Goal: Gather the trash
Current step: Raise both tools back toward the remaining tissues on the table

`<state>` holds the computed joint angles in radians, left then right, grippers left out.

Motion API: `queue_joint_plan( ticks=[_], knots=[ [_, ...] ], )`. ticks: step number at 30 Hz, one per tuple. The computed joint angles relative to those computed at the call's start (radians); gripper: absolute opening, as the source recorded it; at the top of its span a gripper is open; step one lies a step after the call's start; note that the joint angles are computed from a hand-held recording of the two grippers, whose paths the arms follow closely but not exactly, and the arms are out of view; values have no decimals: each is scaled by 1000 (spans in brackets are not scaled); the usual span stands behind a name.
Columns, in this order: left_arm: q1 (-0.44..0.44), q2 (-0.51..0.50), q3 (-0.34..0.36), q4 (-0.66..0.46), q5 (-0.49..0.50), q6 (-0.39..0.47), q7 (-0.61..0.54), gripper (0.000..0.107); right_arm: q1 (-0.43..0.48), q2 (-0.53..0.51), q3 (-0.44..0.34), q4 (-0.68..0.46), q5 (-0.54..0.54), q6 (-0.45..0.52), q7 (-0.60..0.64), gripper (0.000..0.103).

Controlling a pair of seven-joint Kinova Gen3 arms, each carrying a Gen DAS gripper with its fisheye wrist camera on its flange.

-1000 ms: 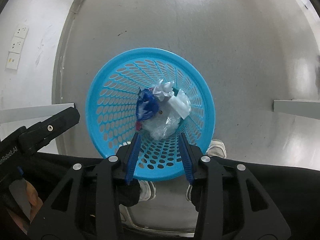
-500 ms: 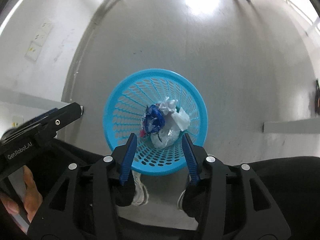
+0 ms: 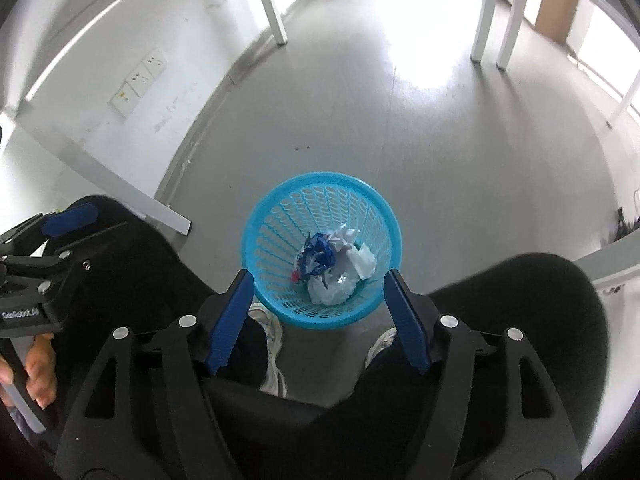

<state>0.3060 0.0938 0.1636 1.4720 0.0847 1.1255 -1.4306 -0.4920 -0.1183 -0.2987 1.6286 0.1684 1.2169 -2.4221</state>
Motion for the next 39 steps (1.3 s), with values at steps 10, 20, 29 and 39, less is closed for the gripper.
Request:
queue_joint_plan(
  ticks=[10, 20, 29, 39],
  knots=[
    [-56, -186, -29, 55, 116, 14, -118, 97, 27, -195, -165, -94, 106, 168, -45, 93],
    [-92, -270, -62, -96, 183, 50, -184, 97, 188, -242, -251, -352, 181, 255, 71, 94],
    [-85, -197, -17, -316, 142, 62, -170, 97, 324, -168, -292, -553, 203, 258, 190, 94],
    [-48, 12, 1, -639, 98, 168, -92, 97, 266, -21, -183, -729, 226, 283, 277, 94]
  ],
)
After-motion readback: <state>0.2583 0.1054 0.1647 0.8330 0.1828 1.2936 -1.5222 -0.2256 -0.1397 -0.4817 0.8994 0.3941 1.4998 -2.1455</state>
